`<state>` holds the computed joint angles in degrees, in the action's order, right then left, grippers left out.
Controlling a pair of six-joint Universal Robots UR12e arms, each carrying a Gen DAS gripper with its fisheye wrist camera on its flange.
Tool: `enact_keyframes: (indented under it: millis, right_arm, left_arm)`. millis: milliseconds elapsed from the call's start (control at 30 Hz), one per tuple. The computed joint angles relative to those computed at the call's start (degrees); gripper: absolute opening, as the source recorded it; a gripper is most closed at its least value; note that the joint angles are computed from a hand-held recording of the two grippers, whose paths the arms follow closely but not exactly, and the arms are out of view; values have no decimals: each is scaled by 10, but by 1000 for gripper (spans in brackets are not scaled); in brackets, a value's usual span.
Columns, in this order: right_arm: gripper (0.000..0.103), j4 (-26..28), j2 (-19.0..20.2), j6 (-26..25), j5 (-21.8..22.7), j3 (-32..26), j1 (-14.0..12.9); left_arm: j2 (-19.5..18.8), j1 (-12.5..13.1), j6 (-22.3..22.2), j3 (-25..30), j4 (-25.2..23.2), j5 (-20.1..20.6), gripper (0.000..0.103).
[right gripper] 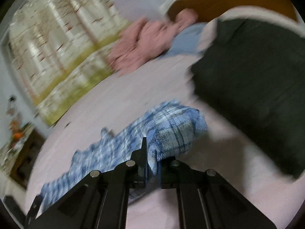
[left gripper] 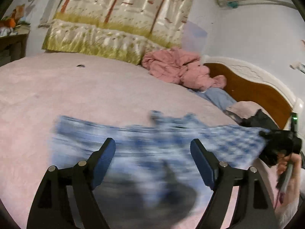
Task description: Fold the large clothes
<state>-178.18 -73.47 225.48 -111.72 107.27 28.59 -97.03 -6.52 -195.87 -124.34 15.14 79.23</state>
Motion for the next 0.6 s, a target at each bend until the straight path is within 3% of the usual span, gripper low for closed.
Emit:
enact_keyframes:
  millis: [100, 200, 300, 467, 600]
  right_arm:
    - [8, 27, -13, -23, -69, -2, 4]
    - [8, 35, -12, -57, -71, -15, 11]
    - [8, -1, 6, -127, -93, -38, 39]
    - [8, -74, 40, -236, -31, -80, 80]
    - [8, -57, 71, -270, 74, -123, 101]
  left_arm:
    - [-2, -4, -1, 4, -20, 11, 80]
    - [-4, -10, 8, 5, -15, 25, 80]
    - [-4, -15, 14, 2, -4, 36, 80]
    - [-1, -18, 9, -4, 14, 57, 80]
    - [5, -16, 2, -19, 53, 109, 82]
